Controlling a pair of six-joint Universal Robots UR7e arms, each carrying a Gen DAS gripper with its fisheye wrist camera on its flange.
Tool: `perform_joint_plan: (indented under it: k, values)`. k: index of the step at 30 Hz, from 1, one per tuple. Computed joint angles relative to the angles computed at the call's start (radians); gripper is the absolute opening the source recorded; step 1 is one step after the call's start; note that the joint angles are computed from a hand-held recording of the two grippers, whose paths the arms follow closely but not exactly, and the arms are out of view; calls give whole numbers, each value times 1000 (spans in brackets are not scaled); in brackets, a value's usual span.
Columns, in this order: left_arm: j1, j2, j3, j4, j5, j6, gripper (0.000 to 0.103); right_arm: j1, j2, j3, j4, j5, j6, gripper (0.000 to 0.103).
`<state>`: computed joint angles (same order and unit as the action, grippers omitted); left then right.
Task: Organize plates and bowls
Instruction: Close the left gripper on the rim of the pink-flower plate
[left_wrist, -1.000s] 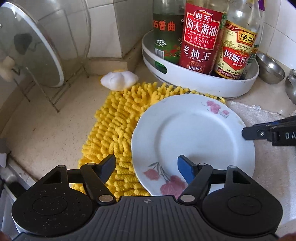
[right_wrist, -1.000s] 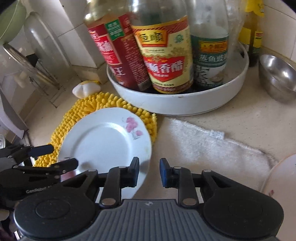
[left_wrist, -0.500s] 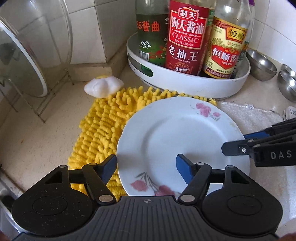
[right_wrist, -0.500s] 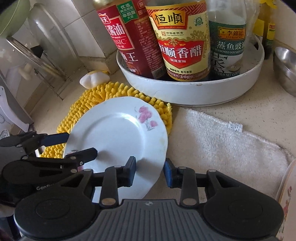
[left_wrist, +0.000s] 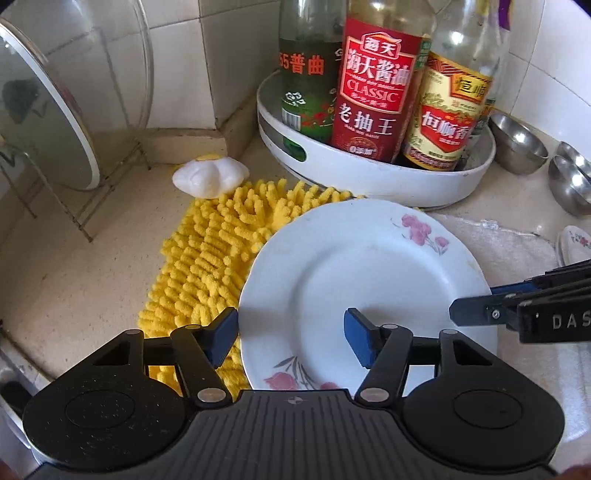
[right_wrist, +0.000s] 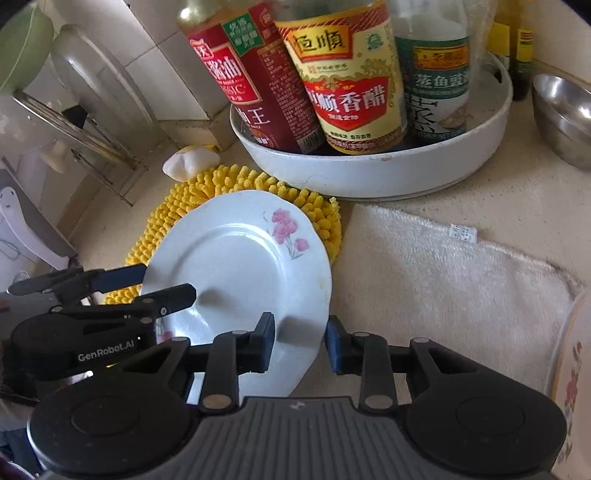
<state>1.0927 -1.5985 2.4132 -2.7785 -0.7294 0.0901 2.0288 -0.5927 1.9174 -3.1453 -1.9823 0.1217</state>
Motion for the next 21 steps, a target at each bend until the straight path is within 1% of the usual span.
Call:
perform_joint_plan:
  k: [2, 5, 7, 8, 9, 12, 15, 16, 17, 18, 19, 21]
  values:
    - [-10, -23, 9, 37, -17, -29, 68, 1, -13, 16, -13, -5, 21, 49]
    - [-28, -45, 15, 95, -28, -65, 69, 9, -20, 33, -19, -29, 15, 49]
    - [-19, -42, 17, 87, -43, -46, 69, -4, -21, 44, -11, -15, 8, 49]
    - [-10, -38, 11, 97, -48, -42, 68, -13, -23, 51, -10, -6, 21, 49]
    - [-2, -34, 1, 114, -43, -52, 72, -22, -23, 61, -26, 5, 31, 49]
    - [6, -35, -4, 103, -25, -41, 75, -33, -25, 76, -63, 18, 38, 49]
    - [21, -23, -10, 70, -40, -1, 75, -38, -14, 65, -61, 30, 38, 49]
    - [20, -18, -9, 62, -42, 9, 75, -34, -7, 63, -67, 26, 22, 51]
    - [18, -14, -5, 53, -44, 19, 73, -28, 0, 61, -76, 10, 5, 51]
    - [13, -11, 3, 40, -50, 37, 65, -24, 6, 58, -83, 2, -5, 52]
    - [1, -11, 20, 15, -43, 55, 65, -24, 10, 54, -85, -4, 0, 52]
    - [-33, 2, 56, -38, 16, 70, 65, -14, 17, 47, -82, -30, 5, 52]
